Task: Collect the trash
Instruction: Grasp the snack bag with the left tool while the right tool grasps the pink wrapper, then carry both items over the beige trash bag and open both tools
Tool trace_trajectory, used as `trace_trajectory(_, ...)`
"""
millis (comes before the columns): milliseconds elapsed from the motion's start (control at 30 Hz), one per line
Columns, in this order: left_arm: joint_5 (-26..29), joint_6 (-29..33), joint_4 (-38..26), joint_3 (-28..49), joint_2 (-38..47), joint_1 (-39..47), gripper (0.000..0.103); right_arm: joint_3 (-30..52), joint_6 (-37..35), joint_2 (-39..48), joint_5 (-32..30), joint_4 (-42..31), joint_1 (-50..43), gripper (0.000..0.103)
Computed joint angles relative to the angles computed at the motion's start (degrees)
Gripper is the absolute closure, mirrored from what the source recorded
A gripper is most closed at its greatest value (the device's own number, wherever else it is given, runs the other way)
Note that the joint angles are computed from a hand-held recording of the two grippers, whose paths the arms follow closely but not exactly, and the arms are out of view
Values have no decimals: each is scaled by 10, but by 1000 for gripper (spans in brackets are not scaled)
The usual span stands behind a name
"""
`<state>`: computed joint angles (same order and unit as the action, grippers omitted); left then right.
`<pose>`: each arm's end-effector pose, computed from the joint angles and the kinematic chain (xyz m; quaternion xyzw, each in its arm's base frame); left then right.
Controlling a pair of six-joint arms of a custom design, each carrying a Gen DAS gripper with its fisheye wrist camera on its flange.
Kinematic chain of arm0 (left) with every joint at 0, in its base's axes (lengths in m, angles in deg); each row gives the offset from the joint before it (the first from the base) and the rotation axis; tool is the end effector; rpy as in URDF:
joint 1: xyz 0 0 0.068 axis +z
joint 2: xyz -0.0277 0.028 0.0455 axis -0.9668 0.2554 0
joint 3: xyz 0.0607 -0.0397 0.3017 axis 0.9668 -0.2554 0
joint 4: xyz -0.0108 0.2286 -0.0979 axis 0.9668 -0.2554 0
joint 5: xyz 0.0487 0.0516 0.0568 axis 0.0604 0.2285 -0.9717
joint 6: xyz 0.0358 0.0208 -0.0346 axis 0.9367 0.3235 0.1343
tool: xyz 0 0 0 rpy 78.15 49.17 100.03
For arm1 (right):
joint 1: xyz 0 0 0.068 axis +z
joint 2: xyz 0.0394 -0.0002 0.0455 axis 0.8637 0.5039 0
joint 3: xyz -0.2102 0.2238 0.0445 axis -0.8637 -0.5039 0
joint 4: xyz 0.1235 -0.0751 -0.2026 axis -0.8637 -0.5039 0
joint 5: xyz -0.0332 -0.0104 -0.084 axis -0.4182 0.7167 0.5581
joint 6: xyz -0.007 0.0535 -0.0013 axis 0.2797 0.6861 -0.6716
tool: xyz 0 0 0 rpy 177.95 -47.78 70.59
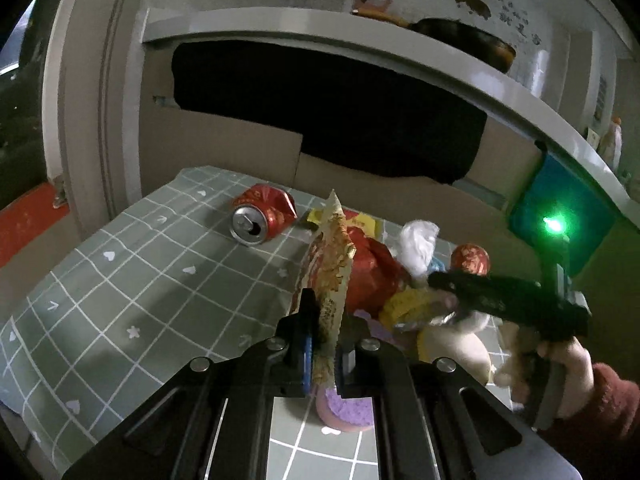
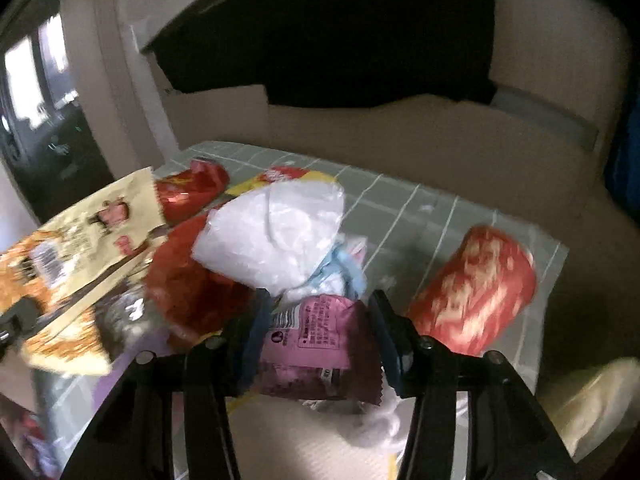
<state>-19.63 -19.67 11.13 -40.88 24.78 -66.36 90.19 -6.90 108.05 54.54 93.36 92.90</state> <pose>0.2050 0.0109 0.0904 0.1306 0.8651 -0.2136 0.4347 0.2451 0.1466 0.0717 0.0509 0.9230 0.0627 0.3762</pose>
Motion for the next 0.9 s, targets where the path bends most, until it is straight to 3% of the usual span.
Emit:
trace_trajectory(100,13,-2,-20,-4,-32,9,95,-35,1,-38,1,1,28,75)
trace_trajectory(233,22,-12,-52,-18,-110,16,96,-75,13,-128,64,-32,89,78)
trace_trajectory(433,49,-22,-188,-28,-309,27,96,-79,28,-289,179,-173,189,78)
trace_trajectory(600,42,-40,-317,-26,-468,-7,96,-68,69,-367,279,-298,266,78)
trace_trajectory(767,-21,-96,-397,-18,-568,-131,96,-81,153,-441,341,-413,317,78)
trace_trajectory(900,-147,-161,-361,-25,-570,-320,96,-79,296,-496,408,-594,379,78)
